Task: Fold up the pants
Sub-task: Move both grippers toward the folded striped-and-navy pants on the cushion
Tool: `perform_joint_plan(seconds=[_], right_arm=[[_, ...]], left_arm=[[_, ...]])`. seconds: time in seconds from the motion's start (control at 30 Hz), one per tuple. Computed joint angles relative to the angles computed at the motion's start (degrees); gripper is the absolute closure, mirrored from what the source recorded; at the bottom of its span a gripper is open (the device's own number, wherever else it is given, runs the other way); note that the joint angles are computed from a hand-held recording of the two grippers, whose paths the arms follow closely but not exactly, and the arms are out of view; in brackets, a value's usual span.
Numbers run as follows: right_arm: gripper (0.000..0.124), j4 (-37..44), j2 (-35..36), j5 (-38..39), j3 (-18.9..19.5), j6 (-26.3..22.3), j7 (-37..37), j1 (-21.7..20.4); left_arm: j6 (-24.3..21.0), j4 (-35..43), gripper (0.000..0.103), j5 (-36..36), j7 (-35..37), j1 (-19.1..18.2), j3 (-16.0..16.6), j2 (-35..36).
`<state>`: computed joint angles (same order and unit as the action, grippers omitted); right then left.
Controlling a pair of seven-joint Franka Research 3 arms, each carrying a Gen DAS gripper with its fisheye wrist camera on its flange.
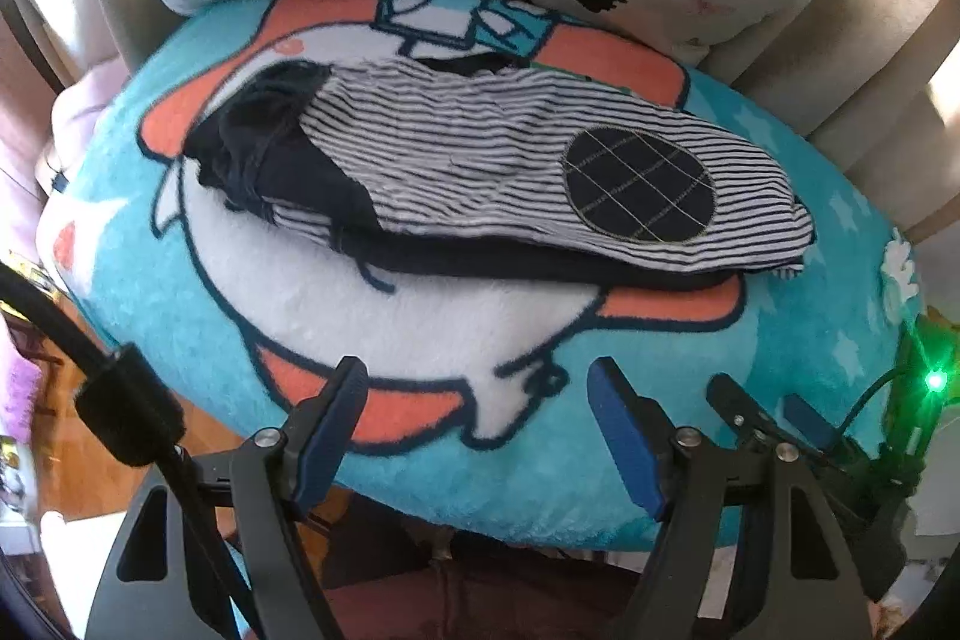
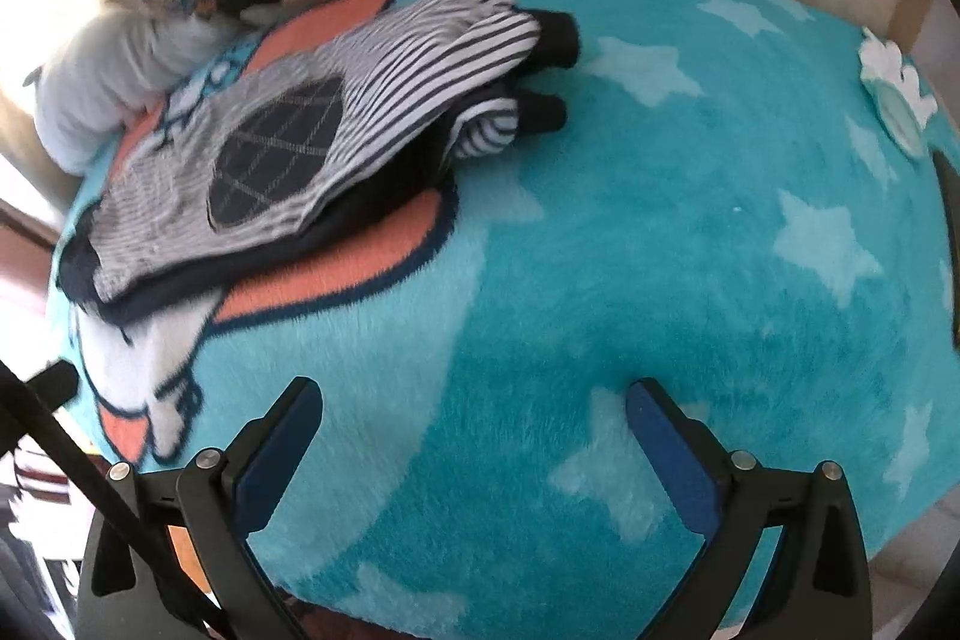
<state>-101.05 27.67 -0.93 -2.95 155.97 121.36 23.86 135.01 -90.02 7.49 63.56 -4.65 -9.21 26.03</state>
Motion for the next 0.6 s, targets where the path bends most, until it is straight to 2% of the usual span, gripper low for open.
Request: perform_joint_plan(seconds=[0.03,0.17,0.3,0.5,0.6], right_arm=[[0.021,-1.37,-0.74,0.37,0.31,0.99,-0.35,-0.24],[0.021,-0.56,-1.07,1.56,1.32,-1.13,-3.47,-1.50],[0.021,7.11,2.89,-1.76,0.09,-8.15,-4.46,-0.04],[0.021,11.78,5.15,-7.46,-1.86,-14.91,-1.98,2.60],[0.021,14.54,6.37,-7.23,-1.46,-17.38,-0.06,2.15]], left_arm=[[0.31,-0.44,0.028,-1.11,0.45,0.50,-0.47,-0.17],[0.78,-0.67,0.028,-2.33,1.57,0.71,-1.00,-0.16],[1.32,-0.52,0.028,-3.50,3.74,1.25,-1.38,-0.06],[4.41,-0.31,0.028,-0.47,1.91,1.65,1.37,-0.54],[6.00,1.17,0.028,3.20,1.98,2.32,3.08,0.21]])
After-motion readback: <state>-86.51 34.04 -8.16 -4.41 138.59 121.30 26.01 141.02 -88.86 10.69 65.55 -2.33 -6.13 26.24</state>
